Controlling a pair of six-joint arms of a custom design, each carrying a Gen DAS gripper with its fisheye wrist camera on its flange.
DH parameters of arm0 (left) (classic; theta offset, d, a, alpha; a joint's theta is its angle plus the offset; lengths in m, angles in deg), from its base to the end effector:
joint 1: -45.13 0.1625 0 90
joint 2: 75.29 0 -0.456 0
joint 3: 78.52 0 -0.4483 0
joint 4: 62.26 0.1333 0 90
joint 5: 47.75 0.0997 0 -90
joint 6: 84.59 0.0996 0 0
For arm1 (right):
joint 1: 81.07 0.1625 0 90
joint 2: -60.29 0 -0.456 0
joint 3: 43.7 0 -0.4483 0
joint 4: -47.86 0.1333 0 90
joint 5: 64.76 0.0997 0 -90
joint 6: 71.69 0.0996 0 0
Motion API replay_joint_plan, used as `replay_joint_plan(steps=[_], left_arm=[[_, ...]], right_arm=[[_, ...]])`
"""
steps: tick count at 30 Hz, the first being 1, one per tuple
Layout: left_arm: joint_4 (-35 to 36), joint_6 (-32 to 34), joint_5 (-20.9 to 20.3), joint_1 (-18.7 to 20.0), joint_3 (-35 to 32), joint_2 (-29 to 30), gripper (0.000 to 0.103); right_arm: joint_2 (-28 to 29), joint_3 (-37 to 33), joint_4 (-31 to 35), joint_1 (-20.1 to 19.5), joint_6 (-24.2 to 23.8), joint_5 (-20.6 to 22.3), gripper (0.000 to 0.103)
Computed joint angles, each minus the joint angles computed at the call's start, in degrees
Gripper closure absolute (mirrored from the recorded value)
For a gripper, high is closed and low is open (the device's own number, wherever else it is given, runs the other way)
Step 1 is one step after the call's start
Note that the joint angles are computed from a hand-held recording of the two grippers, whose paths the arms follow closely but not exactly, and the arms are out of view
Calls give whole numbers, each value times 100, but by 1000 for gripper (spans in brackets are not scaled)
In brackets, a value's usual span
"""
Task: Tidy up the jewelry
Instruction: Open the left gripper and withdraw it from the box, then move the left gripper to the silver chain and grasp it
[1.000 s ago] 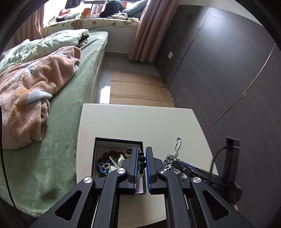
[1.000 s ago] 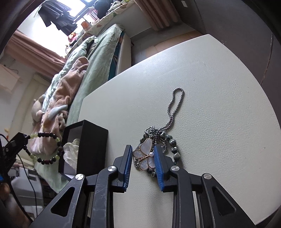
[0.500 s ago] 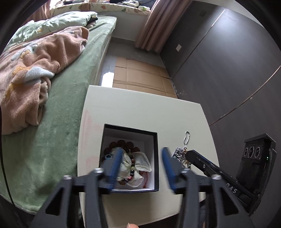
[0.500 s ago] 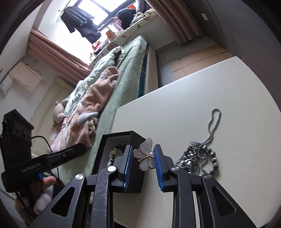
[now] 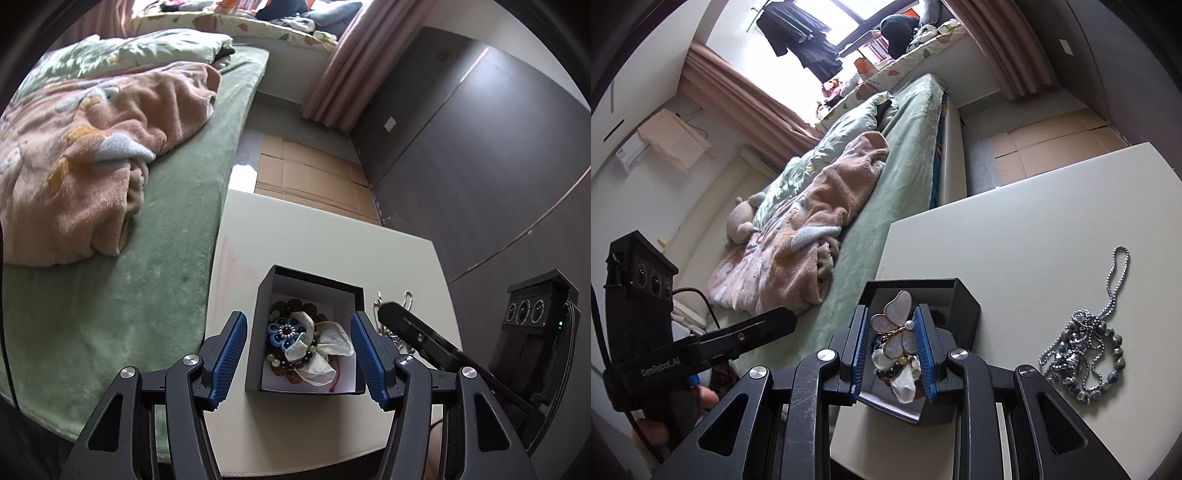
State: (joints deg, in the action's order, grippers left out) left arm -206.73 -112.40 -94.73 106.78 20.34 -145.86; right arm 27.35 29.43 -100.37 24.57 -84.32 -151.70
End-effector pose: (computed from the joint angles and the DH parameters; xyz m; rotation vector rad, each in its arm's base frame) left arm -0.1401 -0.6835 0.3587 -0.2183 2.5127 -0.9812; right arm 0.3628 -0.7819 0.0575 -0.7556 2.9476 -0.4807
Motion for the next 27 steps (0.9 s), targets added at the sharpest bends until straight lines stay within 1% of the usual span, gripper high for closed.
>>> replay_joint_plan(steps=[3,5,6,7,11,12,13,14,15,19,22,23,25,27], left_arm=[[-94,-87,0,-2,61,-39,44],[-109,-59,26,-30,78,-42,44],[-86,-55,86,-52,74,-31,44],[-57,-55,157,-78,66,-12,44],[-223,-11,30,-101,70,38,44],[-197,-6,5,-107,43,68,44],[-178,9,5,-114,24,93,44],[-169,50,14,-131,-4,139,44],[-171,93,12,-140,-29,176,44],[-132,235,-71,-182,-160,346,44],[-44,296,-99,-218,-290,496,44],[-17,326,-111,-227,-341,553,44],[19,381,-139,-240,-423,644,44],[108,443,-115,-265,-522,757,44]], right_arm=[[124,-108,-111,31,21,90,76],[196,-230,33,40,84,96,62],[209,-266,109,31,156,94,47],[196,-247,84,19,236,67,38],[41,-88,-67,-57,372,48,36],[-6,-42,-112,-78,395,40,30],[-57,18,-179,-96,411,3,17],[-116,85,-246,-117,425,-52,12],[-168,141,-288,-142,449,-79,8],[-358,304,-375,-256,596,-95,8],[-467,378,-472,-323,616,-150,7],[-506,400,-479,-353,637,-146,7],[-584,456,-509,-412,672,-123,0],[-658,507,-530,-463,684,-130,0]])
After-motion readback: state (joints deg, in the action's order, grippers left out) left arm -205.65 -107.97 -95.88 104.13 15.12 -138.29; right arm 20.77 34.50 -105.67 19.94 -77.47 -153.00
